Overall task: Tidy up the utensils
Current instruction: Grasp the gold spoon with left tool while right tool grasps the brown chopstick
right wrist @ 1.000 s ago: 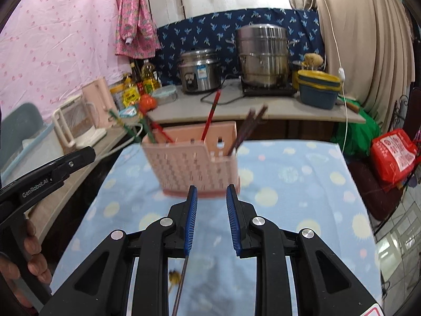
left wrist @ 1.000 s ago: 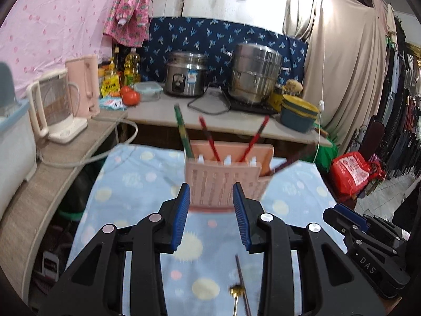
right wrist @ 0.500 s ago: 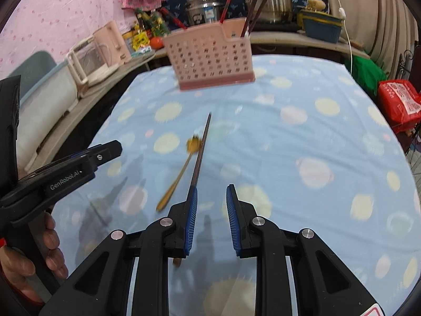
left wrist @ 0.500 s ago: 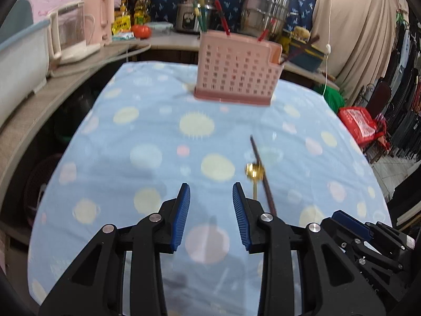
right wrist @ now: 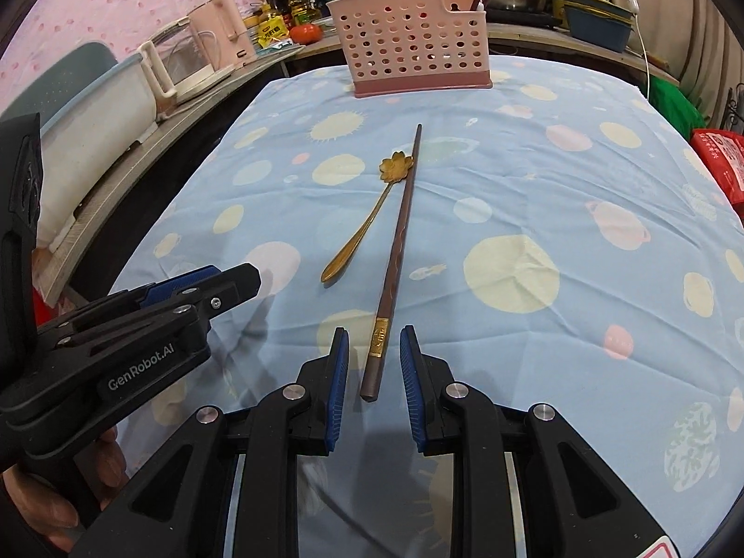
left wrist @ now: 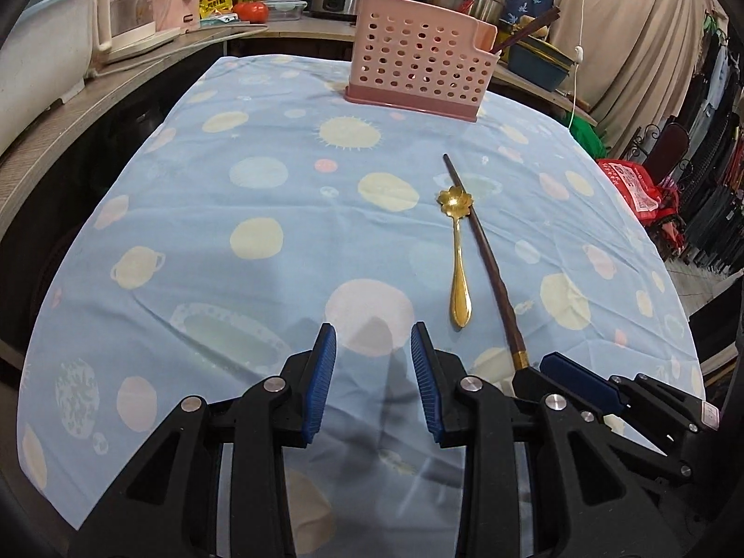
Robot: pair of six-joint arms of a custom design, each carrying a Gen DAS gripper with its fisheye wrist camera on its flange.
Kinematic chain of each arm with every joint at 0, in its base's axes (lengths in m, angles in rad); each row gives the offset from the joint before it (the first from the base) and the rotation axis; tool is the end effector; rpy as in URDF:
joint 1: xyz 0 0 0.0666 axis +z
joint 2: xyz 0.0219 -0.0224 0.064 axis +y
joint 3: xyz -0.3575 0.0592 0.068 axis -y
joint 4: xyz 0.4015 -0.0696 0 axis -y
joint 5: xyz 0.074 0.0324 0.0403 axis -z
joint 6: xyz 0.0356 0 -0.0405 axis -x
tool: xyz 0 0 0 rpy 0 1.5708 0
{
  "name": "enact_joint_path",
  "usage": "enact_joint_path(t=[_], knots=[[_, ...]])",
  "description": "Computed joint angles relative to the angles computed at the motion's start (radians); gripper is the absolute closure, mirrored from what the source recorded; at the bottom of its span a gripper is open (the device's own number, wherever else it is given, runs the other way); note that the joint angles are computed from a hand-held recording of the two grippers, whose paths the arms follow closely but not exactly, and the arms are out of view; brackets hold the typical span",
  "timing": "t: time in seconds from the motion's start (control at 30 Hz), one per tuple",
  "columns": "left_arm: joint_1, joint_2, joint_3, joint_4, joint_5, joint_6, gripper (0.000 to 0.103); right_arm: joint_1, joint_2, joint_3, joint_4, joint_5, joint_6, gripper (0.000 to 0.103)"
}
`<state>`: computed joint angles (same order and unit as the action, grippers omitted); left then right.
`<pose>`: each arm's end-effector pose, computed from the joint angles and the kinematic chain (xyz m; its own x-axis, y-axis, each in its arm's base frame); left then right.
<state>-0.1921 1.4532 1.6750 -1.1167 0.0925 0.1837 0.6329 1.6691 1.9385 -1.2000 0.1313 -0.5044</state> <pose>0.4974 -0.1005 0.4964 -0.7980 -0.0301 -0.6019 0.1028 0.9773 -0.1851 0.4681 0.3371 0.4988 -0.8190 -0.0066 -0.5737 -0.1456 0.9696 0.1968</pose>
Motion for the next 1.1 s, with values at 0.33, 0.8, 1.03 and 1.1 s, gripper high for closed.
enact_joint_path(t=[0.33,0.8,1.03,1.1], knots=[[-0.014,0.002,0.0,-0.005,0.009,-0.002,0.071,-0.002,-0.001,-0.018,0.007,0.016,0.005,0.094],[-0.056,0.05,0.051,-0.016,0.068,0.004,0.067,-0.039,-0.047,-0.08,0.04,0.029,-0.042,0.096],[-0.074,0.096,0.085,-0.009,0.066,0.015,0.068,-0.052,-0.061,-0.102,0.054,0.015,-0.053,0.096],[-0.075,0.105,0.094,-0.008,0.066,0.015,0.07,-0.053,-0.061,-0.102,0.055,0.012,-0.053,0.096]])
